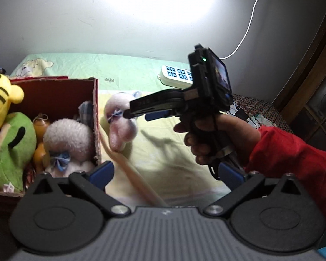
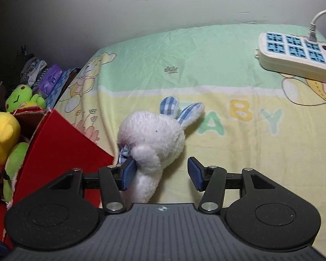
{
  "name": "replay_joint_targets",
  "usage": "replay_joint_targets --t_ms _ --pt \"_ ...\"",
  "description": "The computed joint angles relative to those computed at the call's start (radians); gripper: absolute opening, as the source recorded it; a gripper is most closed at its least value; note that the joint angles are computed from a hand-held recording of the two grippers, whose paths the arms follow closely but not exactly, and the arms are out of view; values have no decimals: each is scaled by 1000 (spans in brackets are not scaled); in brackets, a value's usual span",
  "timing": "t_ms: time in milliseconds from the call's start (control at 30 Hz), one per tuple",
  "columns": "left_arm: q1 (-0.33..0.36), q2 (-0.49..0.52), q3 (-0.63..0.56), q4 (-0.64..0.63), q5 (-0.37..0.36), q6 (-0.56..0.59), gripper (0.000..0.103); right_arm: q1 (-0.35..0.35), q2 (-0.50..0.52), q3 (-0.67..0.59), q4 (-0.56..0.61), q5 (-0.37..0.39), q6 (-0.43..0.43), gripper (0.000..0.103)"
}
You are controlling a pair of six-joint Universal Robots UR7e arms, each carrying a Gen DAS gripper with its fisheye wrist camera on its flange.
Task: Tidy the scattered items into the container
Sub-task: 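Move the open right gripper to the white bunny plush on the sheet, then close the right gripper on the white bunny plush's body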
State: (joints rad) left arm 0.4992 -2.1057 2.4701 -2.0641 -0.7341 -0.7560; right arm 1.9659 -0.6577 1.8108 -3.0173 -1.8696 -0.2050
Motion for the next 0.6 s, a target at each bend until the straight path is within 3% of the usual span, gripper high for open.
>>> replay_joint_targets --t_ms 133,300,400,467,600 --pt "57 96 -4 -160 -3 95 102 -57 -65 59 3 67 52 52" --pt "145 299 -26 -451 39 256 102 -113 -113 120 -58 203 120 52" --pt "209 416 -52 -567 63 283 102 -133 -128 137 -72 269 119 52" --pt "226 491 -64 -594 135 272 102 -147 -134 140 -62 309 107 52" --pt "249 651 -70 -772 294 384 102 -178 -131 126 -18 386 89 51"
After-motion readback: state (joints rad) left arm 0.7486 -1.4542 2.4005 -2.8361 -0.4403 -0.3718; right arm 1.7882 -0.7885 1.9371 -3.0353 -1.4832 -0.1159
